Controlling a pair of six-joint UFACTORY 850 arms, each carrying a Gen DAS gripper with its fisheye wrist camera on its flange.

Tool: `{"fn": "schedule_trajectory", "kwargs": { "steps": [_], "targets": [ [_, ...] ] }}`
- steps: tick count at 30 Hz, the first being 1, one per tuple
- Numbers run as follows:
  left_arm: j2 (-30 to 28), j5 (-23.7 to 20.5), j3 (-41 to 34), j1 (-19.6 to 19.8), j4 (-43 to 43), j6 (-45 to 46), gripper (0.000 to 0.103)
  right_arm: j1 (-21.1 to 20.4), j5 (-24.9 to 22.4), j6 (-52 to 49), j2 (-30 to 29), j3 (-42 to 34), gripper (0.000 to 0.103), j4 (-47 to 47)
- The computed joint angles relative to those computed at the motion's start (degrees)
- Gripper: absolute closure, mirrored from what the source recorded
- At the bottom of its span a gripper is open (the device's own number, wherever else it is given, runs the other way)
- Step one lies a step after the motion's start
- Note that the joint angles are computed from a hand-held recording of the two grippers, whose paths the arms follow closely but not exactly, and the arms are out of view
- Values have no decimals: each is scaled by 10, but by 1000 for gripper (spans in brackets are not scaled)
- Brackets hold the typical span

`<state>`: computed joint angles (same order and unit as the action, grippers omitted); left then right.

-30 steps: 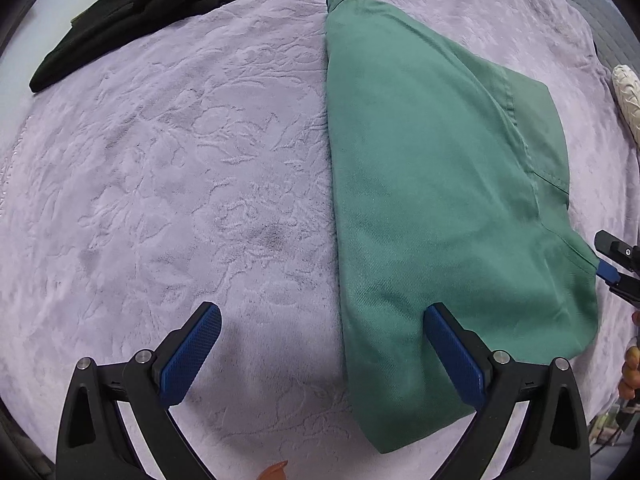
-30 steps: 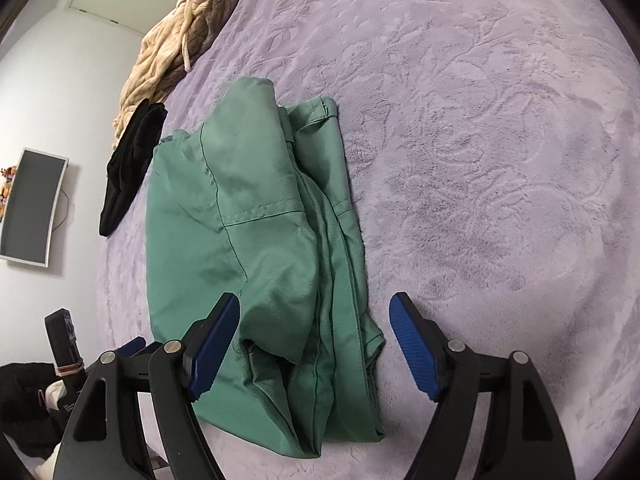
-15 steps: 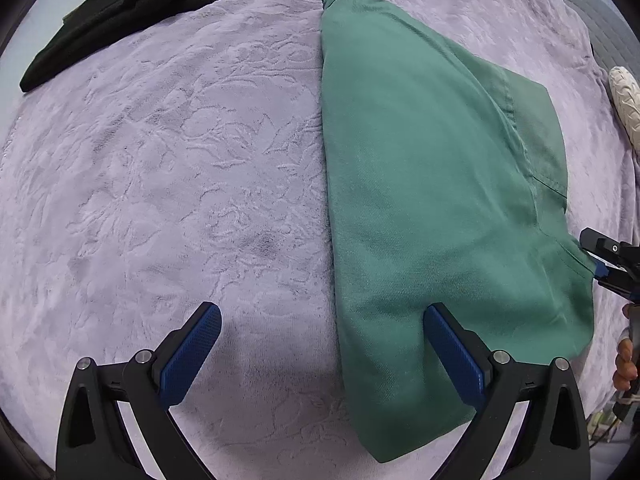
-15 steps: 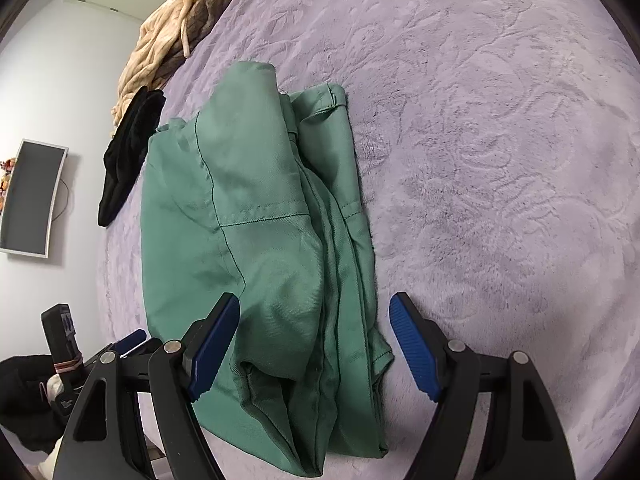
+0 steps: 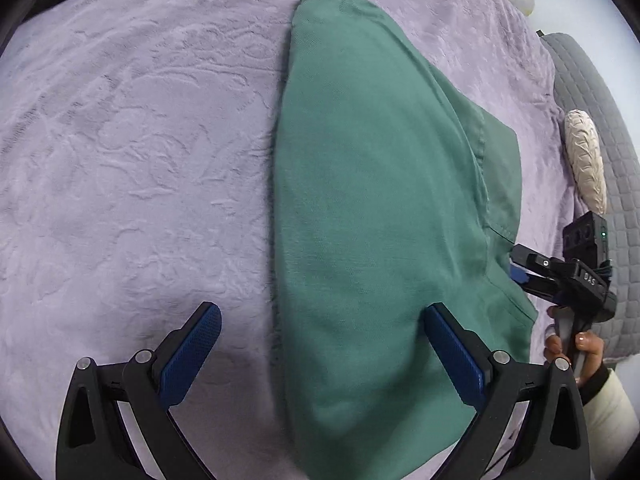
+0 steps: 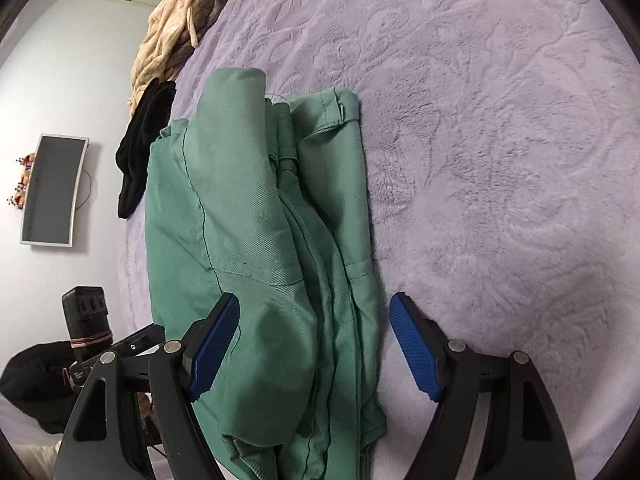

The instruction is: Fold small clothes

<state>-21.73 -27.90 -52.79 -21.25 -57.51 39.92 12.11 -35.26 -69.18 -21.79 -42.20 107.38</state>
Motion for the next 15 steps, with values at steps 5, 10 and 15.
{"fn": "schedule_trajectory", "kwargs": {
  "steps": [5,10,15],
  "targets": [
    [-29,-1,-21,-31,-40,34,1,5,-46,-35,-37,-30,17,27],
    [-50,18,-39,-51,-16,12,1,6,-87,-68,-58,-43,17,44],
    [-43,19,-32,-51,-24,20,10,-1,-101,-41,-67,-40,41,65]
  ]
}}
